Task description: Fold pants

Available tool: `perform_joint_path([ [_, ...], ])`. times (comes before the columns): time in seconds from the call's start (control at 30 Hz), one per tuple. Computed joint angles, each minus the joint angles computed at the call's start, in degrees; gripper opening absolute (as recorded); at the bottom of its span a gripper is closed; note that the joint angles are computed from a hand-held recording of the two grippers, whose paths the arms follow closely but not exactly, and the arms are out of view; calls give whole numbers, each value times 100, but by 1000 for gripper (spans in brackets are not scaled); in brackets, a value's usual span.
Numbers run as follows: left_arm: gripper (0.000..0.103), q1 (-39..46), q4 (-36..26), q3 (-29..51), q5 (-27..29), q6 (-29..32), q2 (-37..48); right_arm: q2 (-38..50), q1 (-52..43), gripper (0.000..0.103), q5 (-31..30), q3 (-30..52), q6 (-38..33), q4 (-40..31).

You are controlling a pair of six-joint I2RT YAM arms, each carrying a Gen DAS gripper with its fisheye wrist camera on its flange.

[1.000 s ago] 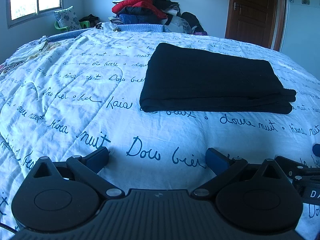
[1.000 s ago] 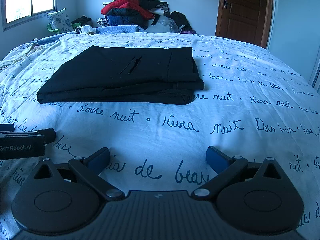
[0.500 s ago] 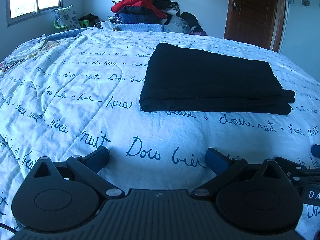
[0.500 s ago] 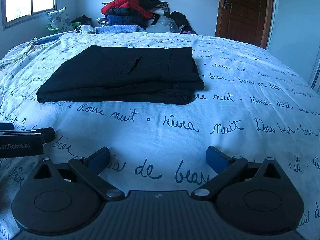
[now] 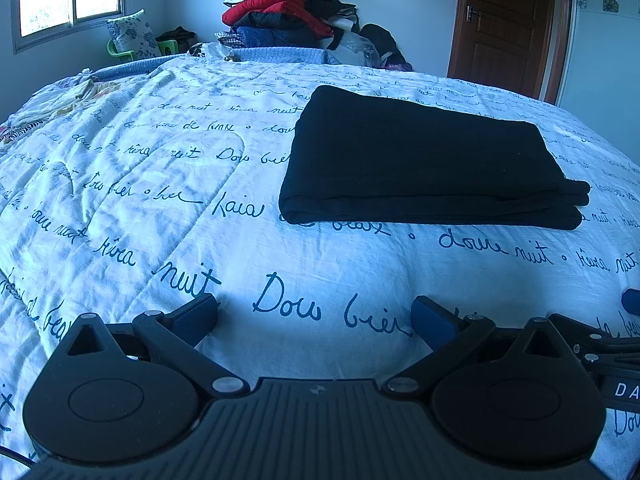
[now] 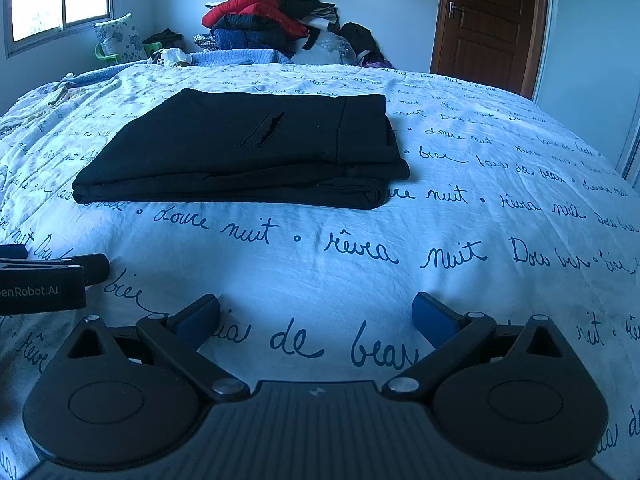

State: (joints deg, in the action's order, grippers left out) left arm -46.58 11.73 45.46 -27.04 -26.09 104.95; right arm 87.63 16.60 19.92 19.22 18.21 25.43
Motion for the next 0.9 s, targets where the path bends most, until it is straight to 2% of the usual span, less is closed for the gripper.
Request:
perform_joint_path([
  [0.9, 103, 44, 98, -90, 97, -2, -96, -21, 31, 103, 27, 11, 17, -42],
])
